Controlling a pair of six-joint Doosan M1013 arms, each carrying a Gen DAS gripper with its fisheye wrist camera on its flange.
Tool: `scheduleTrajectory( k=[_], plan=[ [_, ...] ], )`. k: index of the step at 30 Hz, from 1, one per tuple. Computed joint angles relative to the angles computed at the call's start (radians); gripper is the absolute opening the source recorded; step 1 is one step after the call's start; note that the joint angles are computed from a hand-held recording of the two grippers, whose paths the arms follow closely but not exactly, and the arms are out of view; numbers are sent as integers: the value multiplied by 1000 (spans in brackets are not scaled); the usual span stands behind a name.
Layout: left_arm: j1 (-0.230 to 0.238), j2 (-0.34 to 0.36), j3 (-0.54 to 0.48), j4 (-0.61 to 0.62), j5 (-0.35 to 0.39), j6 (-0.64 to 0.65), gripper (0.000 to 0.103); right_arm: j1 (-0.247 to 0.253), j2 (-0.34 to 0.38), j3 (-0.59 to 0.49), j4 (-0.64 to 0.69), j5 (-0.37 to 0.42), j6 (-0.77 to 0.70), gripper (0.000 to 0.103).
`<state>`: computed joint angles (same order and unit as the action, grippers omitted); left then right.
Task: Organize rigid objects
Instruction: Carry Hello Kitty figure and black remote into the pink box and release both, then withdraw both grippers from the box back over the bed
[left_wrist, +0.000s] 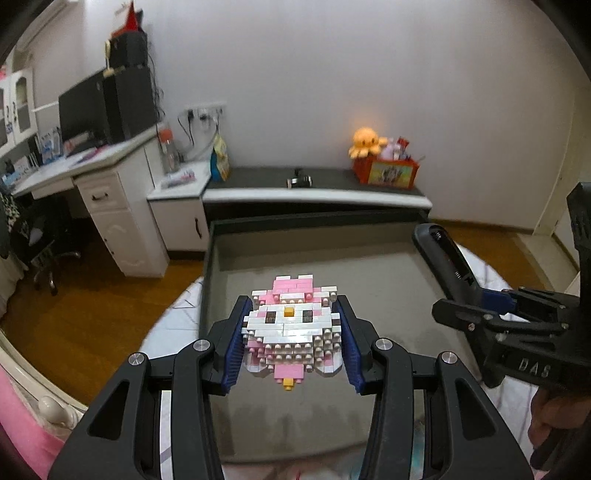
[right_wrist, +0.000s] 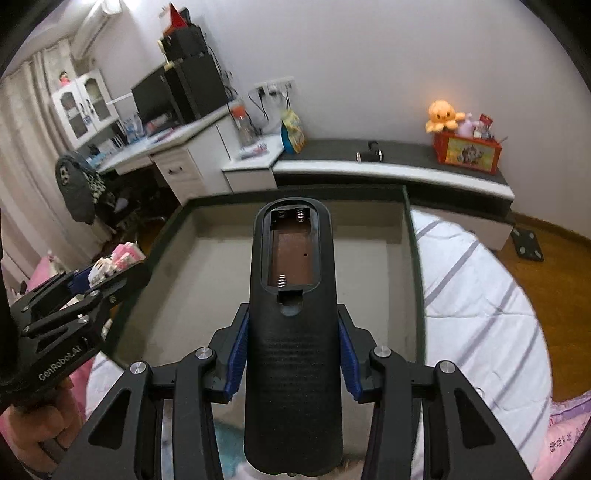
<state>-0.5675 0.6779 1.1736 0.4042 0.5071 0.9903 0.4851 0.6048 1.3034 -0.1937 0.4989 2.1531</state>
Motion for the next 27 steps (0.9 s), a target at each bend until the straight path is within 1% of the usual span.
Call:
scheduleTrajectory(
  k=[2,4,5,6,7,8,9,12,13,15,16,18,20,23,25,27],
  plan=[
    [1,27,-38,-39,44,37,48,-3,18,-19,16,30,-14,45],
    [0,39,-57,-38,66,37,62,-7,23,-20,25,39,-13,46],
    [-2,41,-60,-19,74,18,79,-8,23,-17,24,40,-4,54],
    [-5,40,-57,13,77,-13,91,-10,21,-12,27,37,2,71],
    [-9,33,-47,59,72,-56,94,-11,16,-2,24,31,16,80],
    [-11,29,-42,88,72,-82,98,-11,10,6,14,25,29,85],
    [-13,24,-35,106,70,-99,102,-10,4,14,-4,19,46,85],
    [-17,-6,8,171,46,-168,103,-5,-26,56,-62,-20,116,87],
    [-18,-18,25,196,37,-200,103,-2,-43,81,-102,-40,166,88],
    [-22,-48,68,259,21,-285,103,8,-61,100,-196,-40,271,96],
    [-24,-65,93,286,3,-322,103,13,-75,119,-242,-53,323,103],
    [-30,-108,158,369,-42,-422,103,24,-109,162,-333,-92,422,103],
    [-42,-152,224,501,-75,-561,103,40,-142,203,-436,-115,528,103],
    [-59,-205,298,652,-91,-727,103,71,-187,254,-609,-125,705,103],
    [-71,-239,344,731,-100,-822,103,89,-214,284,-692,-131,792,103],
    [-84,-275,392,802,-104,-903,103,114,-239,312,-807,-109,906,103]
  ],
)
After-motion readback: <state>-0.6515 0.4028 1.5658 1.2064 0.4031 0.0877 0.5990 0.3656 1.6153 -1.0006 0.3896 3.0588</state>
